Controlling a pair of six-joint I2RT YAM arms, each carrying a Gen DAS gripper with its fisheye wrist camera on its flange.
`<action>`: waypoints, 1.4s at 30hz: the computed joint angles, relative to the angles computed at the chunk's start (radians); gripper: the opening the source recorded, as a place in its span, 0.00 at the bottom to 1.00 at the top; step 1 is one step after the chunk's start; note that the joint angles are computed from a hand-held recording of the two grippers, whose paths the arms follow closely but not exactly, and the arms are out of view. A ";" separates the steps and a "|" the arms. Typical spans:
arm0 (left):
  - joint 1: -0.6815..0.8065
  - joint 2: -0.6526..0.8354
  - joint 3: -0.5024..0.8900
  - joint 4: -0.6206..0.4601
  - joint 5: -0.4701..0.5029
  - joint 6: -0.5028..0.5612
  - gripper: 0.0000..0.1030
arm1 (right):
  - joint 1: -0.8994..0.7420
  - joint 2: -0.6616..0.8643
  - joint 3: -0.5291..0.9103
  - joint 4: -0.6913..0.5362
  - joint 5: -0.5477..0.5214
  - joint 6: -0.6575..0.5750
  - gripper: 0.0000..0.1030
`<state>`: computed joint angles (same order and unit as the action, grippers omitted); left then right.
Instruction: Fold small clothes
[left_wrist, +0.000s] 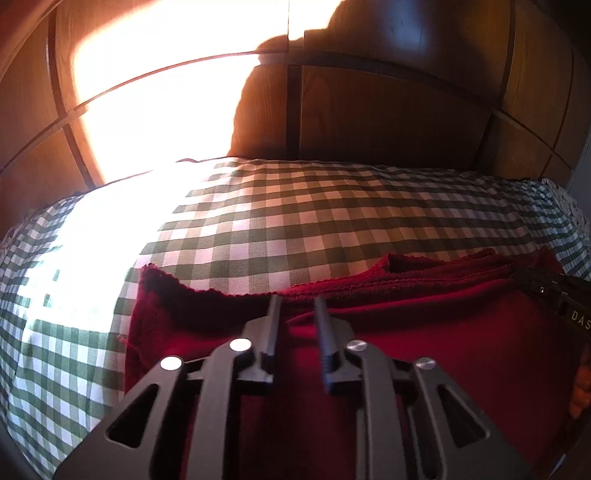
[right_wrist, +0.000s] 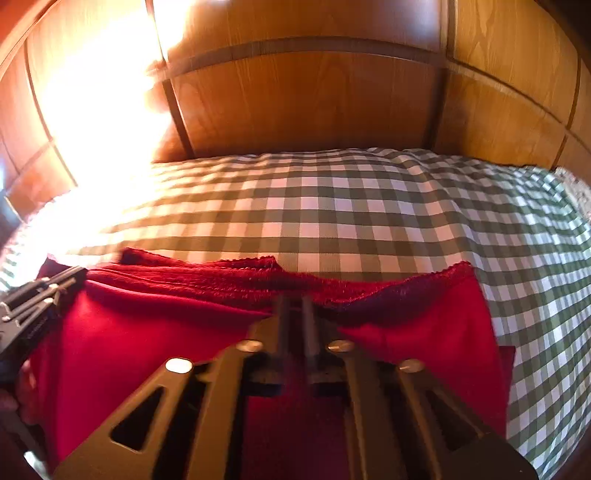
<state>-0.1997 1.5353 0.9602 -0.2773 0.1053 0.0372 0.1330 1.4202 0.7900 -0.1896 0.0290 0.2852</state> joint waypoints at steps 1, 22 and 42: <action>0.019 -0.043 -0.027 0.001 0.025 -0.003 0.33 | -0.016 -0.043 -0.026 0.009 -0.011 0.009 0.57; 0.293 -0.394 -0.271 -0.184 0.190 0.107 0.52 | -0.503 -0.408 -0.216 -0.268 -0.327 -0.106 0.66; 0.250 -0.716 -0.425 -0.346 0.111 0.168 0.57 | -0.651 -0.819 -0.527 -0.452 -0.693 -0.069 0.50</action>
